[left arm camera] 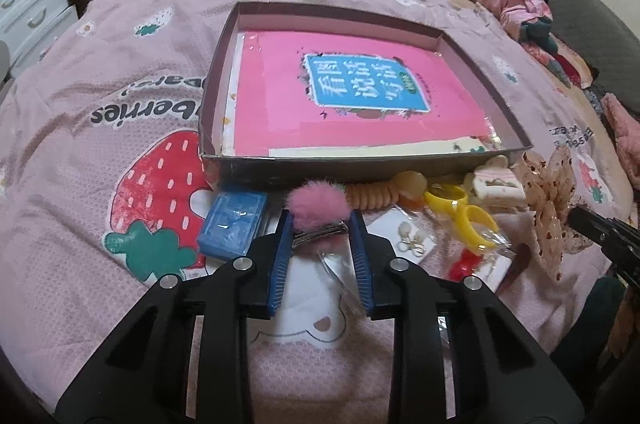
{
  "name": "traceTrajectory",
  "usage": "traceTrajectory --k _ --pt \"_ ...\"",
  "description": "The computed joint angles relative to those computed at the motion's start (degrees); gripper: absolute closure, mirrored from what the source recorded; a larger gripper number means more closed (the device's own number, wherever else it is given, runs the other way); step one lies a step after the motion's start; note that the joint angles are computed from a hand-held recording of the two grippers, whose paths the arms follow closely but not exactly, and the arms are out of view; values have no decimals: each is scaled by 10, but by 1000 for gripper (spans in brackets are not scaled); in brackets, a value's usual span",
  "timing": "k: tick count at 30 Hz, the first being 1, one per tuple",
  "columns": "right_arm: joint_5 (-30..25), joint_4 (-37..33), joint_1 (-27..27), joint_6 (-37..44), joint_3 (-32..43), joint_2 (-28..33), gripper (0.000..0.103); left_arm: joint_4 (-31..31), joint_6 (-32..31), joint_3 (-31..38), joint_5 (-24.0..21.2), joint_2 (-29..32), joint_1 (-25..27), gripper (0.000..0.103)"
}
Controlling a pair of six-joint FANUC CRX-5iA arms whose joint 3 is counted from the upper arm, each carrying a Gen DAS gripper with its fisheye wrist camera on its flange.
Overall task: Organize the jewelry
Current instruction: 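Carry the pom-pom clip into the tray with the left tool while the right tool drops the bow there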
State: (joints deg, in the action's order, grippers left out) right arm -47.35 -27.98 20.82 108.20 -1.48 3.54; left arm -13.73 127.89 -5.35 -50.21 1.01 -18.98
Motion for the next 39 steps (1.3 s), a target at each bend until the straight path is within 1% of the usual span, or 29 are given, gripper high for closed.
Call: traceTrajectory --k 7,12,18,26,32,35,39 --pt "3 -15 -23 13 -9 -30 98 11 -7 -11 18 -30 -8 83" --pt "15 -10 -32 13 -13 -47 98 -9 0 5 13 -40 -19 83" --pt "34 -2 -33 16 4 -45 98 -36 9 35 4 -41 -15 83" --pt "47 6 -22 19 47 -18 98 -55 10 72 0 -28 5 83" --pt "47 -1 -15 8 96 20 98 -46 9 83 15 -13 25 83" --pt "50 7 -7 -3 116 39 98 -46 11 90 19 -1 31 83" --pt "41 14 -1 -24 152 73 98 -34 4 96 28 17 42 83"
